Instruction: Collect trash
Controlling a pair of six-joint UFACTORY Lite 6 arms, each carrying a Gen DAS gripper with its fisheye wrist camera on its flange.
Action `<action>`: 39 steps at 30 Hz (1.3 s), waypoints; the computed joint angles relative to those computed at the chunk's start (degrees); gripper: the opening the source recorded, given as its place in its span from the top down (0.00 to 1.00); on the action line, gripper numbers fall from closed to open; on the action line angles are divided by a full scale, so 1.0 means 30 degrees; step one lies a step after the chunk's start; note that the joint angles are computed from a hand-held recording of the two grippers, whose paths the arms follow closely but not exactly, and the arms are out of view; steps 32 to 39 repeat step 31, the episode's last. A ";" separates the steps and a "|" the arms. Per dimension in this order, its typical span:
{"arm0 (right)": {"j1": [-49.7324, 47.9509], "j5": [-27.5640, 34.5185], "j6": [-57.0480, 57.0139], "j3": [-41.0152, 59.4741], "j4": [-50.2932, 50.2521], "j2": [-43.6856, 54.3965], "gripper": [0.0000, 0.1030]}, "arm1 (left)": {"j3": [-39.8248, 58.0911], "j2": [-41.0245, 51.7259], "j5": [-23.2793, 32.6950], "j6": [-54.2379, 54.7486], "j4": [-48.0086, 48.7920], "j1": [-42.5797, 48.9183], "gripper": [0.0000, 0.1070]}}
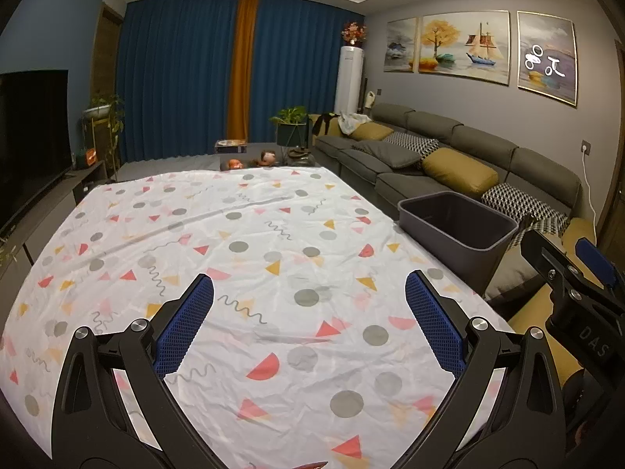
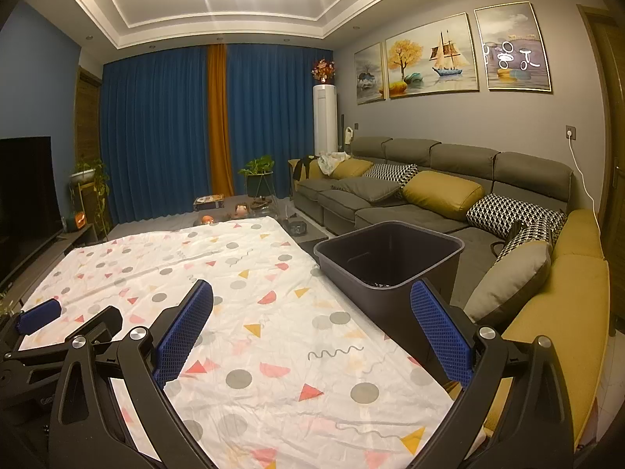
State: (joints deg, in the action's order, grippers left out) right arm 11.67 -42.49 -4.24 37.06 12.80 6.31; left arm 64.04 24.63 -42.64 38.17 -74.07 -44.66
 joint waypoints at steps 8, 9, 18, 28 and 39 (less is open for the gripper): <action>-0.0118 -0.0066 0.0147 -0.0047 -0.0229 0.0067 0.06 | -0.0316 -0.0164 -0.0028 -0.0345 0.0204 0.0119 0.16; -0.0118 -0.0066 0.0147 -0.0047 -0.0229 0.0067 0.06 | -0.0330 -0.0181 -0.0025 -0.0284 0.0169 0.0145 0.16; -0.0171 -0.0154 0.0347 -0.0249 -0.0349 0.0017 0.06 | -0.0411 -0.0255 -0.0477 0.0332 -0.0174 -0.0045 0.15; -0.0446 -0.0241 0.0621 -0.0523 -0.0541 -0.0233 0.05 | -0.0462 -0.0390 -0.0522 0.0681 -0.0627 0.0159 0.11; -0.0555 -0.0197 0.0748 -0.0575 -0.0641 -0.0349 0.05 | -0.0632 -0.0561 -0.0192 0.0378 -0.0627 0.0380 0.11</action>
